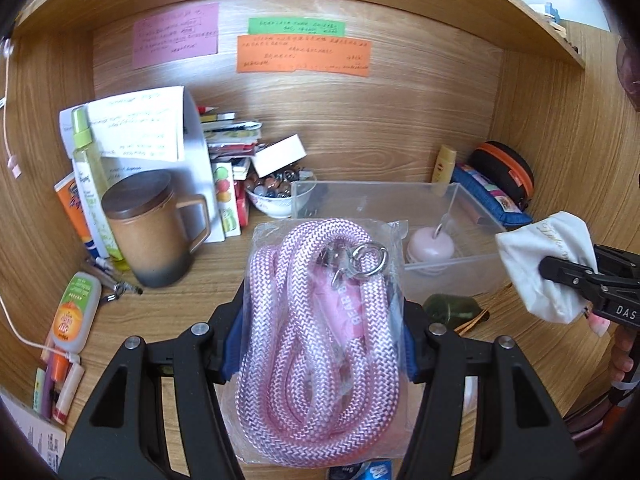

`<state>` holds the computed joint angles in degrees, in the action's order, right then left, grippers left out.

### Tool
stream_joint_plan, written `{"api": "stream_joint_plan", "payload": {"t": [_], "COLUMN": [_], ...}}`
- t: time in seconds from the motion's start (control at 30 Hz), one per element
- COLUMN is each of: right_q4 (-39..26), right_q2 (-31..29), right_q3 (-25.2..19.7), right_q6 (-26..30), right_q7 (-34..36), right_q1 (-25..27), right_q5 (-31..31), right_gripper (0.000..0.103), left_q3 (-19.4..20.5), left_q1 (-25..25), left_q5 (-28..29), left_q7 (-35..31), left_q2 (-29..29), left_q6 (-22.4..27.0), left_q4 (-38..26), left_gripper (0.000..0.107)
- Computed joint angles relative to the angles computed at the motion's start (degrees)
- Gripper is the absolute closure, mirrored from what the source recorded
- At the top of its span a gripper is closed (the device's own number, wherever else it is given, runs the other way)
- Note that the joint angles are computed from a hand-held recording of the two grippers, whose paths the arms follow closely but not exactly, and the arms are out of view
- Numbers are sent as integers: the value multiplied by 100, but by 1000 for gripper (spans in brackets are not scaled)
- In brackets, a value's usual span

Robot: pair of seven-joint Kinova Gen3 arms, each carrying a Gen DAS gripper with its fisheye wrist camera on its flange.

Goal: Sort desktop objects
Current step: 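Lift and carry the rope bag and white pouch over the clear box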

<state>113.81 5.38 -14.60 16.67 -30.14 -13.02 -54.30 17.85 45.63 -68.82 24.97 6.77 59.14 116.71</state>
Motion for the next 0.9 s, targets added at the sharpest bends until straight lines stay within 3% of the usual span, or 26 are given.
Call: {"api": "stream_joint_plan", "payload": {"t": [0.47,0.9], "right_q4": [-619,-1320], "right_q2": [441,991], "right_q3": [-243,-403], "right_q6": [167,328], "right_q7": [-101,-1282], "right_q1": [122,108], "right_q5": [177,1295], "right_gripper": [67,67], "left_q3": [-255,-556], "left_q1": [-368,-669], "left_q5": [-267,-83], "left_q7": [-567,-1193], "left_q2": [106,249], "left_q6": [-704,-1427], "left_q4": [-396,-655], "left_gripper": [48,48]}}
